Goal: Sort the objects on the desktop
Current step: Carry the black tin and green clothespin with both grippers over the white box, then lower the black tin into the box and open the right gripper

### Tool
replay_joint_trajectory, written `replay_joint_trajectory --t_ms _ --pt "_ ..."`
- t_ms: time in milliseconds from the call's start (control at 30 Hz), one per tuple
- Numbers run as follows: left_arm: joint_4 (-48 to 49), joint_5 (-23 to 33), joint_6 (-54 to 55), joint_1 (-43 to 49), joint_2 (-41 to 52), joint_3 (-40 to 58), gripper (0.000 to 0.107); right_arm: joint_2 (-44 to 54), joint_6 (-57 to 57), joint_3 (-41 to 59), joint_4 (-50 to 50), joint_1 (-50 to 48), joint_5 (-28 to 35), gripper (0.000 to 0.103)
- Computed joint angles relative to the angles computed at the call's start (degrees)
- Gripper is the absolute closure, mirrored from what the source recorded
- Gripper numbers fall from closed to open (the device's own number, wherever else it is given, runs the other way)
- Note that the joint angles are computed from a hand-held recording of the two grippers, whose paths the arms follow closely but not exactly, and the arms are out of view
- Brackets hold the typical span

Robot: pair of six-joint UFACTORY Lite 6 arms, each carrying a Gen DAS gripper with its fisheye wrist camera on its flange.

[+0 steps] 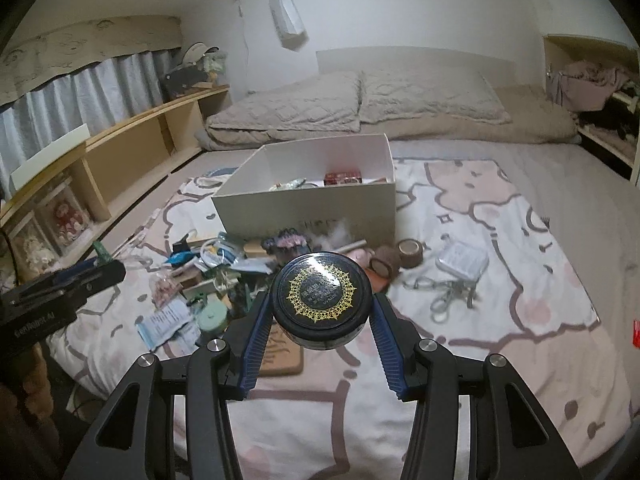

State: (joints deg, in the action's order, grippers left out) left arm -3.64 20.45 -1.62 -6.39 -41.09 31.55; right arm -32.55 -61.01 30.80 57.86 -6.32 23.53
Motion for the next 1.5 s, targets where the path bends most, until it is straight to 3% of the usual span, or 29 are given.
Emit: replay_joint_trajectory --t_ms 233,467,767,933,1300,1500 --pt "8.7 -0.4 -5.8 -3.0 6.9 9.6 0.054 5.1 0.8 5.3 -0.4 3.3 -2.1 0.053" --pt "6.1 -3.1 -1.4 -1.8 15.4 16.8 0.054 13.2 1.3 13.2 -0.8 5.4 -3.7 0.053" --pt "-17.7 -0.8 25.6 5.1 29.7 32.9 0.054 24.0 -3.5 25.8 3.5 5.4 -2.4 0.052" --pt "-25.8 1.0 34.8 7.2 37.1 40.5 0.054 33.0 -4.4 35.0 4.0 6.2 -2.1 0.053" --pt "-38.0 8.0 47.8 11.3 60.8 62.9 0.054 60.2 7.6 64.8 -5.2 7.6 3.1 0.053" --pt "-33.7 11.2 42.5 11.3 76.0 80.0 0.054 78.3 15.5 87.8 -14.6 8.7 6.7 0.053"
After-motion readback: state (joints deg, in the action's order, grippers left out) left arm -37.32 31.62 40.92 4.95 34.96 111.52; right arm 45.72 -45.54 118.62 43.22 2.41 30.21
